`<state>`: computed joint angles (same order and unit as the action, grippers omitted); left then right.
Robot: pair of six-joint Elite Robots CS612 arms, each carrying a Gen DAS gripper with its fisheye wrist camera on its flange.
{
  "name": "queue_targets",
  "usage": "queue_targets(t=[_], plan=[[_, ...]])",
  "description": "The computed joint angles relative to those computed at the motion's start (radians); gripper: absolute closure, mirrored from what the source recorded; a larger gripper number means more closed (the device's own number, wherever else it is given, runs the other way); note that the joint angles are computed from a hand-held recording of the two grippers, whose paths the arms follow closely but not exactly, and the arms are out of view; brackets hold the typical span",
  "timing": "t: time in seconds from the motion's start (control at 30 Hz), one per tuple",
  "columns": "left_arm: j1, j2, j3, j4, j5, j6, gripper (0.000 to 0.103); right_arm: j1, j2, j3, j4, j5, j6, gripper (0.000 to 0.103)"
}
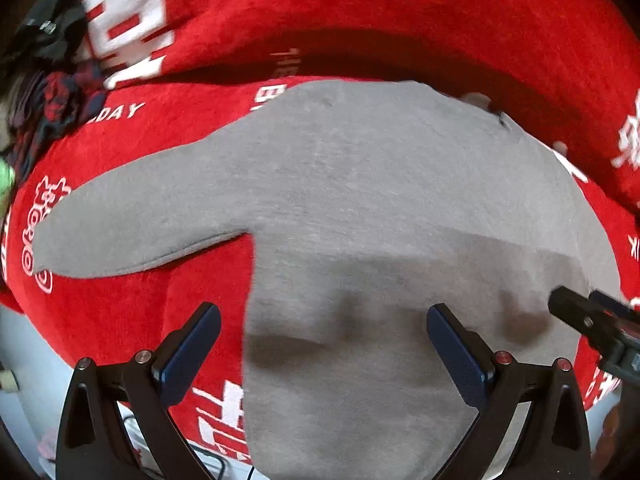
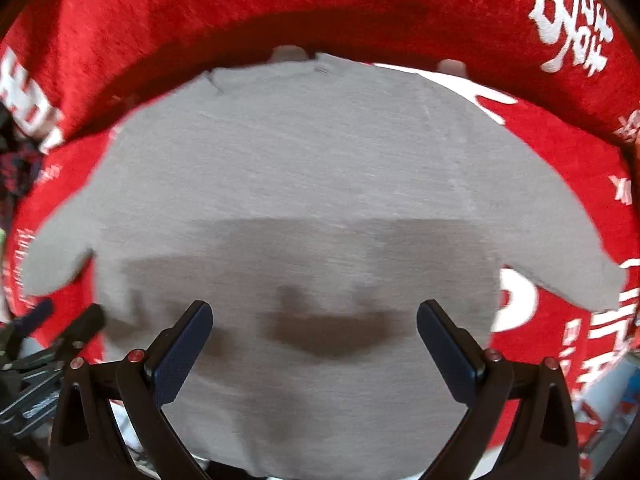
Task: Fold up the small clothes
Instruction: 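Grasp the sweater sleeve cuff with the left gripper and lift it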
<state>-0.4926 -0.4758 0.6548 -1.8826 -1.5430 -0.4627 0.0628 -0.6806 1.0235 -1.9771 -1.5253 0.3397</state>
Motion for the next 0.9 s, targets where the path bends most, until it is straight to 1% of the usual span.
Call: queue_targets(t=[0.07, 0.13, 0.2, 0.27, 0.33, 0.4, 0.43, 0.5, 0.6, 0.63, 0.67, 0.7, 0.73, 0.8, 0.9], plan=[[0.013, -0.008, 0.020, -0.020, -0.009, -0.040, 0.000, 0.002, -0.003, 0.010, -0.039, 0.041, -0.015, 0.001], [0.035, -0.020, 0.051, -0.054, -0.048, -0.085, 0.000, 0.006, 0.000, 0.010, -0.055, 0.072, -0.037, 0.001], [0.061, -0.044, 0.113, -0.132, -0.083, -0.144, 0.000, 0.013, 0.011, -0.012, -0.024, 0.102, -0.066, 0.001], [0.090, -0.069, 0.180, -0.220, -0.111, -0.214, 0.000, 0.023, 0.030, -0.050, 0.031, 0.123, -0.113, 0.001], [0.123, -0.097, 0.263, -0.332, -0.134, -0.308, 0.000, 0.038, 0.043, -0.071, 0.051, 0.115, -0.150, 0.001], [0.157, -0.121, 0.352, -0.463, -0.148, -0.418, 0.000, 0.050, 0.055, -0.089, 0.070, 0.120, -0.166, 0.001], [0.170, -0.129, 0.382, -0.501, -0.152, -0.465, 0.000, 0.051, 0.061, -0.096, 0.079, 0.125, -0.170, 0.001], [0.196, -0.141, 0.451, -0.608, -0.150, -0.558, 0.000, 0.058, 0.077, -0.118, 0.099, 0.138, -0.176, 0.001], [0.230, -0.133, 0.506, -0.726, -0.167, -0.660, 0.000, 0.072, 0.101, -0.150, 0.124, 0.135, -0.201, 0.001], [0.236, -0.130, 0.514, -0.751, -0.171, -0.673, 0.000, 0.077, 0.105, -0.153, 0.125, 0.133, -0.205, 0.001], [0.240, -0.128, 0.527, -0.799, -0.174, -0.689, 0.000, 0.081, 0.108, -0.156, 0.127, 0.135, -0.210, 0.001], [0.240, -0.128, 0.530, -0.822, -0.159, -0.686, 0.000, 0.083, 0.109, -0.157, 0.129, 0.136, -0.211, 0.001], [0.244, -0.123, 0.520, -0.824, -0.158, -0.670, 0.000, 0.086, 0.113, -0.164, 0.134, 0.138, -0.211, 0.001], [0.241, -0.107, 0.484, -0.804, -0.146, -0.645, 0.000, 0.089, 0.114, -0.164, 0.134, 0.143, -0.210, 0.001], [0.242, -0.085, 0.438, -0.785, -0.124, -0.626, 0.000, 0.096, 0.121, -0.179, 0.146, 0.145, -0.209, 0.001]])
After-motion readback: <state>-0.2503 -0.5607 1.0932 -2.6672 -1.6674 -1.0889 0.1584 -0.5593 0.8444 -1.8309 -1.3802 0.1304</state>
